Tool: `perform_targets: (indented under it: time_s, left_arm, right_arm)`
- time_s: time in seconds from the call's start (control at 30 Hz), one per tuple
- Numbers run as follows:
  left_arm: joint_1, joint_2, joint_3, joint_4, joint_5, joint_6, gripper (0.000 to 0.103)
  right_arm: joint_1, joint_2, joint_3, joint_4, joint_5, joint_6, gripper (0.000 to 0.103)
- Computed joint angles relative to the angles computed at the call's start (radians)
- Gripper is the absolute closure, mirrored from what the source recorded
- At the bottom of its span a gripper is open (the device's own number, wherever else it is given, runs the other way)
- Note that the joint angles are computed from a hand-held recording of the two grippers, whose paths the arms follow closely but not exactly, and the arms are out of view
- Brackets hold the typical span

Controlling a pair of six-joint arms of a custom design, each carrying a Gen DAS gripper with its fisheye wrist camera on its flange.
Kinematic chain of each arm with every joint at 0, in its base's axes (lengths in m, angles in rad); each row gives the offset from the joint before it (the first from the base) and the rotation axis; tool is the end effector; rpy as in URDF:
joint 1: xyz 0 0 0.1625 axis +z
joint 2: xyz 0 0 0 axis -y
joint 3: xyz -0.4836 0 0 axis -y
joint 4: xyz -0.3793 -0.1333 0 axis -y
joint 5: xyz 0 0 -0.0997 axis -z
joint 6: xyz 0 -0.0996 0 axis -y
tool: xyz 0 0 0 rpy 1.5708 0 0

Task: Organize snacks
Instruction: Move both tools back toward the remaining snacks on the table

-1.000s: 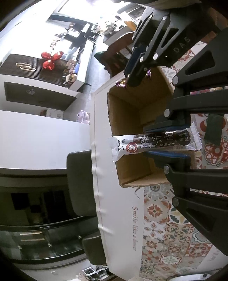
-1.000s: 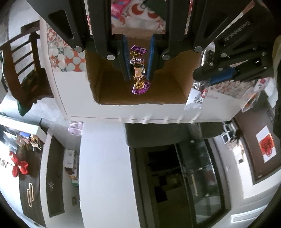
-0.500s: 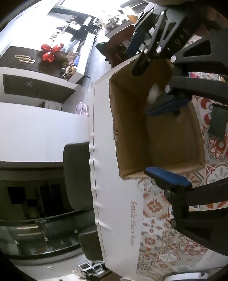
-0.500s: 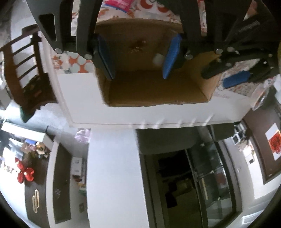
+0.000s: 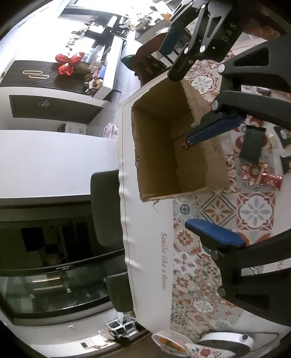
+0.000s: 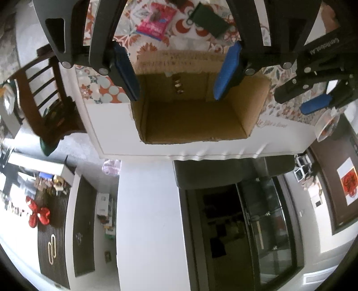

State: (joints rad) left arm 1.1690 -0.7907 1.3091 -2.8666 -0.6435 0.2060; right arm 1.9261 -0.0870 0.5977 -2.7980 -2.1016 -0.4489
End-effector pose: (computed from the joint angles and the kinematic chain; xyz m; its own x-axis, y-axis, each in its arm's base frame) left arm -0.1100 -0.8035 0.3457 -0.6983 -0.1417 -0.7016 0.4307 0.6997 -0.5700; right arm 0.4062 -0.8565 0.0198 -0.7188 -0.2963 0.6289 -0.6374 0.6420 -0.4260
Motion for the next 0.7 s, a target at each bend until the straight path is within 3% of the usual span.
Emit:
perform_targets:
  time_s: [0.37, 0.7]
  left_arm:
    - [-0.014, -0.106, 0.227, 0.005, 0.028, -0.102, 0.029]
    - [0.008, -0.166, 0.359, 0.145, 0.007, -0.273, 0.029]
  right_arm:
    - [0.011, -0.126, 0.312, -0.112, -0.012, 0.019, 0.034]
    - [0.002, -0.165, 0.466, -0.063, -0.051, 0.055, 0.034]
